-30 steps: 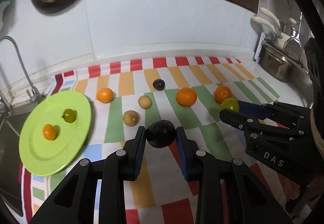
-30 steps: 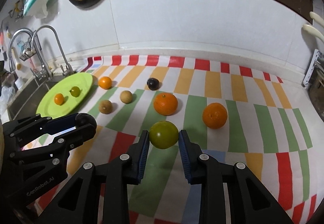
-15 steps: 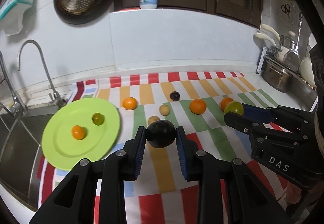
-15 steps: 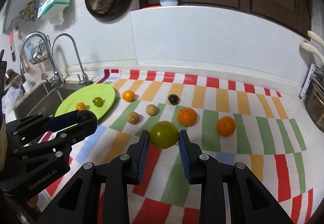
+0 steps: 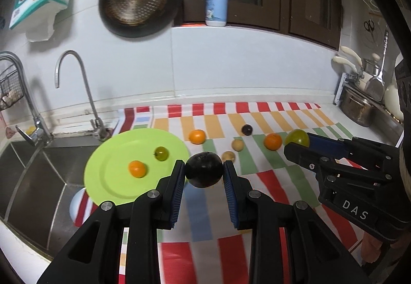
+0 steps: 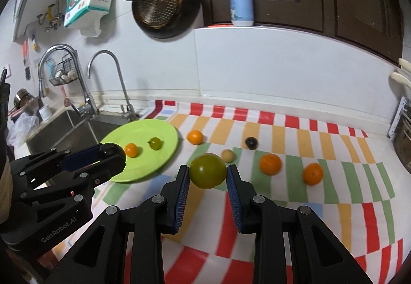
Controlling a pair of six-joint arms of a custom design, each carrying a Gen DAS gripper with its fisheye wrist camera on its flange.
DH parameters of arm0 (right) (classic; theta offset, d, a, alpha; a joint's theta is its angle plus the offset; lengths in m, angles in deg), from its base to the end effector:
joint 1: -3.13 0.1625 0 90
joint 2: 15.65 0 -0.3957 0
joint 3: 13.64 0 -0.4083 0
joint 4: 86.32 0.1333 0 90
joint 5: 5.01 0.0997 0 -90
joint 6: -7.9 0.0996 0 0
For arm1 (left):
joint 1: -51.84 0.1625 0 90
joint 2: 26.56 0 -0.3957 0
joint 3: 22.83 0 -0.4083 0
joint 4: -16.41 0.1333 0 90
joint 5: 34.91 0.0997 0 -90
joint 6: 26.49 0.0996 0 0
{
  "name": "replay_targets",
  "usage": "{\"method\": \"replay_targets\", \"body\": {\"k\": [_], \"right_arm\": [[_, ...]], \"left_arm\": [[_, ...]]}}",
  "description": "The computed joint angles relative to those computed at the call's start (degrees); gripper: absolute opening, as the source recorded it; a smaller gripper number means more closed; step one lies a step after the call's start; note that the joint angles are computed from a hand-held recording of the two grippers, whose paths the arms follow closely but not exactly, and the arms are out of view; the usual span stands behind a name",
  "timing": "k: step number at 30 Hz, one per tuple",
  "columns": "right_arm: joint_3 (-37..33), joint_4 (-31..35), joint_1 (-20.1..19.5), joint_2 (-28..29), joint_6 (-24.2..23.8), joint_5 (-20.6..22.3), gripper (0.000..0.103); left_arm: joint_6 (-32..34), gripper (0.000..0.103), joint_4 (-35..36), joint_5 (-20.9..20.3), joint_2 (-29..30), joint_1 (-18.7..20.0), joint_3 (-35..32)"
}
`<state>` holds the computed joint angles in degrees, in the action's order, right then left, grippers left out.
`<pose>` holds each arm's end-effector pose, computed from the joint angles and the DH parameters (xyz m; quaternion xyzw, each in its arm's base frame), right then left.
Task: Organize fruits
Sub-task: 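Carry the plum in the left gripper and the lime in the right gripper over the plate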
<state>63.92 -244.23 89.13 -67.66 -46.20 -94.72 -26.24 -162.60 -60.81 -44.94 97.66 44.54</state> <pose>0.0810 -0.7602 0.2918 0.3956 -0.8444 0.3170 0.1734 -0.3613 -0.6916 0.0100 0.1330 0.8060 -0.4555 0.3539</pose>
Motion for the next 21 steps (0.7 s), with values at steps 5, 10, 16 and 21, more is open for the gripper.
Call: {"method": "replay_targets", "body": {"k": [5, 10, 16, 21], "right_arm": [[1.65, -1.31, 1.34, 0.15, 0.69, -0.12, 0.031], [3.14, -2.93, 2.58, 0.49, 1.47, -0.29, 0.031], [3.62, -4.31, 4.14, 1.83, 2.31, -0.97, 0.031], [3.10, -5.07, 5.31, 3.43, 2.80, -1.45, 0.031]], "left_arm": [[0.98, 0.030, -2.35, 0.66, -2.61, 0.26, 3.65], [1.97, 0.030, -4.34, 1.01, -5.11, 0.65, 7.05], [4.21, 0.030, -7.15, 1.23, -7.73, 1.30, 10.29], [5.56, 0.030, -8.49, 1.03, -9.02, 2.16, 11.34]]}}
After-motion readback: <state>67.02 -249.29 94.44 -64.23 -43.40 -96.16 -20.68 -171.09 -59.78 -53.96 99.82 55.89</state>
